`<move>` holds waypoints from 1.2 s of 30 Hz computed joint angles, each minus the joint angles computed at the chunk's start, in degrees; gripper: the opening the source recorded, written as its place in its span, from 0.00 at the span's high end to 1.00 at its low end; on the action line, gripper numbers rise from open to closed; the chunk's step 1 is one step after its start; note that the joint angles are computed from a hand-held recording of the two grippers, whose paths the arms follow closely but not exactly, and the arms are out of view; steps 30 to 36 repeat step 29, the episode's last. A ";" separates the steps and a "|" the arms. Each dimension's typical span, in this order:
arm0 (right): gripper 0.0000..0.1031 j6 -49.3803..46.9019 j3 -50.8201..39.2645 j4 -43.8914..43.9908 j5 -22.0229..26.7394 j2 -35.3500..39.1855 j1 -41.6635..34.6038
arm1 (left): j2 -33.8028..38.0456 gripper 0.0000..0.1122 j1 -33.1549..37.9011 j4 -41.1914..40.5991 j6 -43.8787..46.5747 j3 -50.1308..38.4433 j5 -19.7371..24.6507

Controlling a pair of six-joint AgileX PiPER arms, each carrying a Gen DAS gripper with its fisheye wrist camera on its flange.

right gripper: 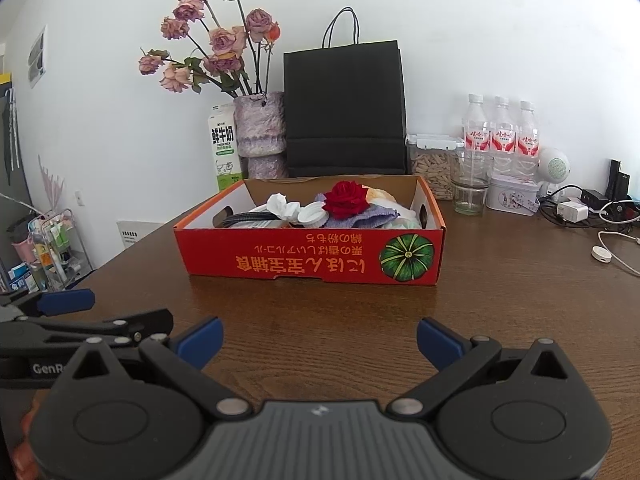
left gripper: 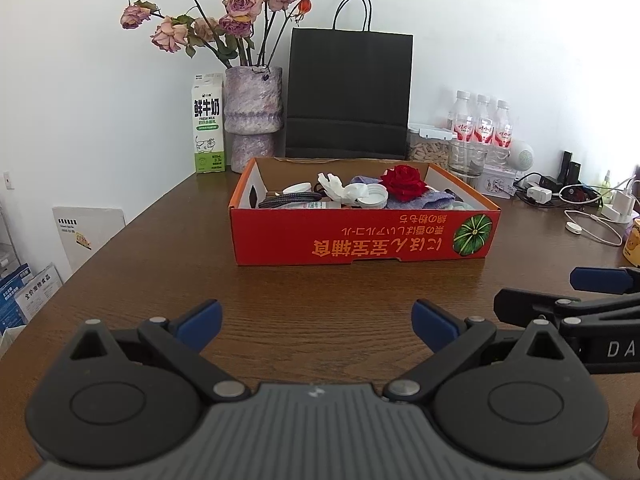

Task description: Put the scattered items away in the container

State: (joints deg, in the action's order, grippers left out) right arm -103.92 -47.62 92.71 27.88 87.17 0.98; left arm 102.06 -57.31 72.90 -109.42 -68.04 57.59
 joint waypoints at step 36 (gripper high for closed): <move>0.00 -0.07 0.15 -0.14 -1.67 0.06 0.80 | 0.66 0.08 0.20 -0.69 1.45 -0.47 0.13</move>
